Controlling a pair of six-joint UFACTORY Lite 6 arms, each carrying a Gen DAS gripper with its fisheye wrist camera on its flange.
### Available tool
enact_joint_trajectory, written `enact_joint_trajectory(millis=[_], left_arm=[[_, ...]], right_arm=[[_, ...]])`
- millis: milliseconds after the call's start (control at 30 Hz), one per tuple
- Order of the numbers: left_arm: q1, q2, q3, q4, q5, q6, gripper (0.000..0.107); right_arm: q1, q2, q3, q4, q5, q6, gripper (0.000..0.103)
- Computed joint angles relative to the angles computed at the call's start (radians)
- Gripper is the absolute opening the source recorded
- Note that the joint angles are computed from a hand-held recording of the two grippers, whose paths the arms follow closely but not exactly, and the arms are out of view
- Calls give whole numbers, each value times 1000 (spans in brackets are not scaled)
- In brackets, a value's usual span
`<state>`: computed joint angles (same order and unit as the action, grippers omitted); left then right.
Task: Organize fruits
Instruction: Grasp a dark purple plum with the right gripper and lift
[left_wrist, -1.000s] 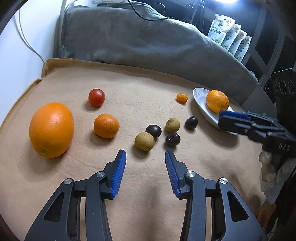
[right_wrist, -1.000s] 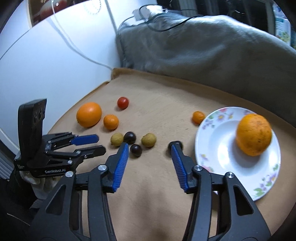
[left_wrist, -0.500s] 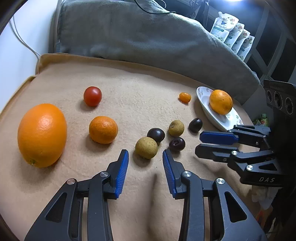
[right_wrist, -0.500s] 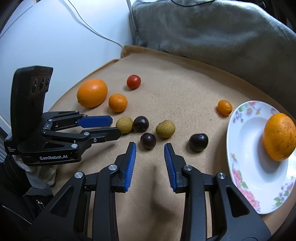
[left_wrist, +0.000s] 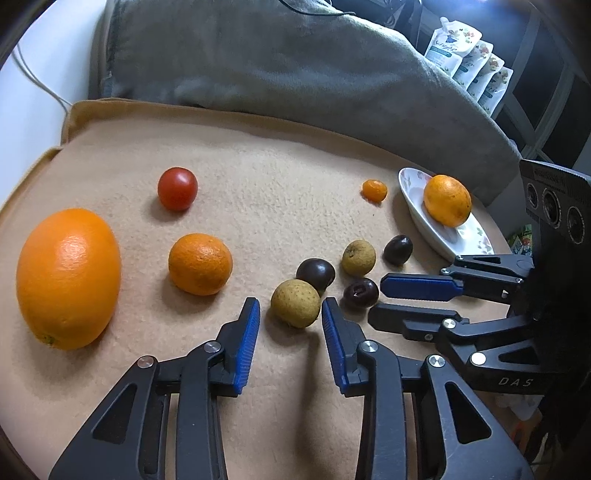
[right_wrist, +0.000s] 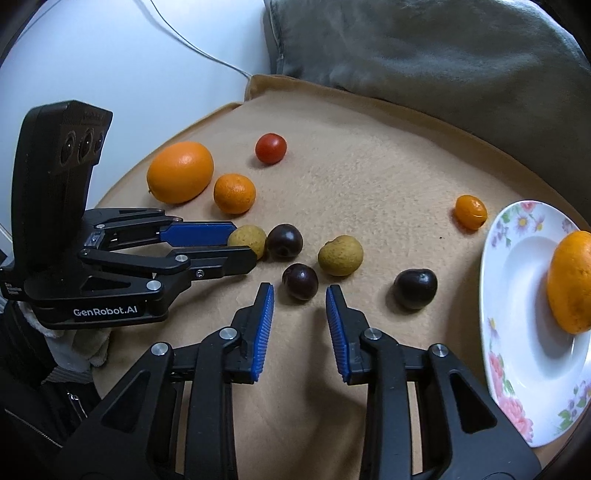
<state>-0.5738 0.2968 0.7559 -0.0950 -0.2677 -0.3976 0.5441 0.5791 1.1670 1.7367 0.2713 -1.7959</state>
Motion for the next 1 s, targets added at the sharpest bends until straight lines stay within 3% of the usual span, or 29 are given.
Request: enact_joint_trajectory(millis=[500, 1000], left_arm=[[3, 12, 9, 36, 2, -31, 26], [-17, -40, -21, -54, 3, 46, 26]], right_arm=[[13, 80, 98, -118, -11, 122, 23], [7, 1, 0, 80, -4, -47, 22]])
